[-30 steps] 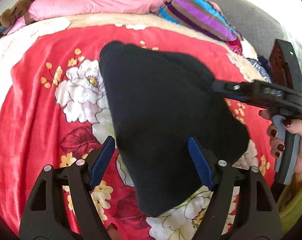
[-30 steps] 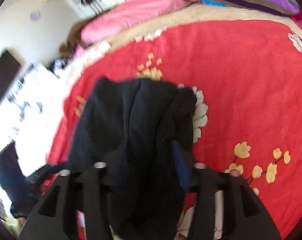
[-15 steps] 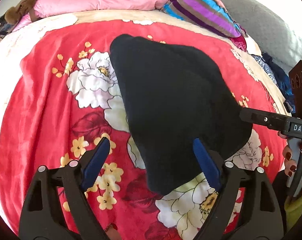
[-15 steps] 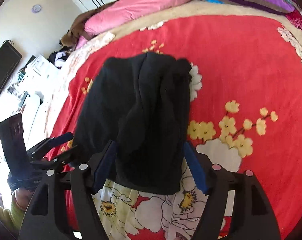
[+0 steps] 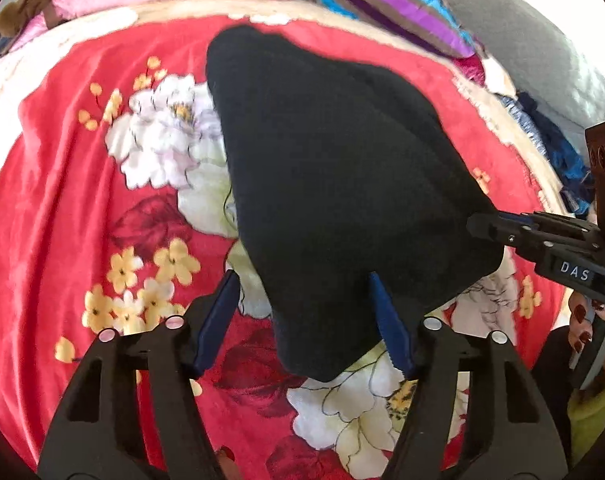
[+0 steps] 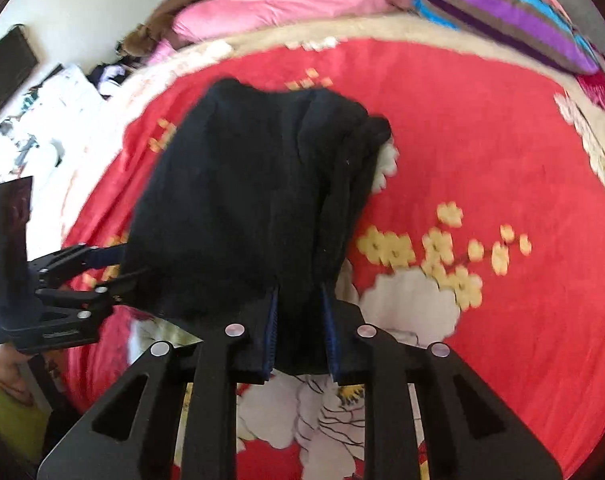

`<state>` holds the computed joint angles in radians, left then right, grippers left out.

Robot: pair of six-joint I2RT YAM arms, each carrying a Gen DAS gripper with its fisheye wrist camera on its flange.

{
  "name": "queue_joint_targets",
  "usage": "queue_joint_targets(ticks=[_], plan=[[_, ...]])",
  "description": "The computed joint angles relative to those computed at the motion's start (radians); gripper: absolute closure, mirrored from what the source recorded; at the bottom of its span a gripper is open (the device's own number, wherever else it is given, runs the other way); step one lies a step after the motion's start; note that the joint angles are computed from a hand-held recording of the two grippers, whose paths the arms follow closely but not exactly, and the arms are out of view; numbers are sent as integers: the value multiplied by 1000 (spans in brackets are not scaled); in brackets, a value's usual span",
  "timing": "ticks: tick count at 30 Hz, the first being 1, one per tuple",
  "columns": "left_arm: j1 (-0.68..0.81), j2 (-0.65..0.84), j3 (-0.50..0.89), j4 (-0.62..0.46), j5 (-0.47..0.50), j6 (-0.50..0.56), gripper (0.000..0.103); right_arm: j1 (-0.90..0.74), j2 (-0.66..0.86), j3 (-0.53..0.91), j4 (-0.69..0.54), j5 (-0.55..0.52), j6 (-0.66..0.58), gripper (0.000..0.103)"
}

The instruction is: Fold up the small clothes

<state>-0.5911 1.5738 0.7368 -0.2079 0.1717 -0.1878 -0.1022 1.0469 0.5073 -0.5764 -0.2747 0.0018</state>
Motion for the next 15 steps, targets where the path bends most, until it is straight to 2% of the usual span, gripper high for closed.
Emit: queue_joint_targets(ticks=[3,6,8,13,15], plan=[[-1,16,2,6,-3,-7,43,18,18,-9,26,29,9,76],[-4,12,-1,11,-11,-10,43,5,23,-17,43,41,2,63],[-5,11,-4,11,-13,-11,42,-18,37,-18,50,24,-7,60],[-8,10,-3,13,-24,-13,39,-44,48,-22,60,20,-8,44],[-7,12,0,11,-25,-12,39,-60,49,-23,61,9,-13,41]])
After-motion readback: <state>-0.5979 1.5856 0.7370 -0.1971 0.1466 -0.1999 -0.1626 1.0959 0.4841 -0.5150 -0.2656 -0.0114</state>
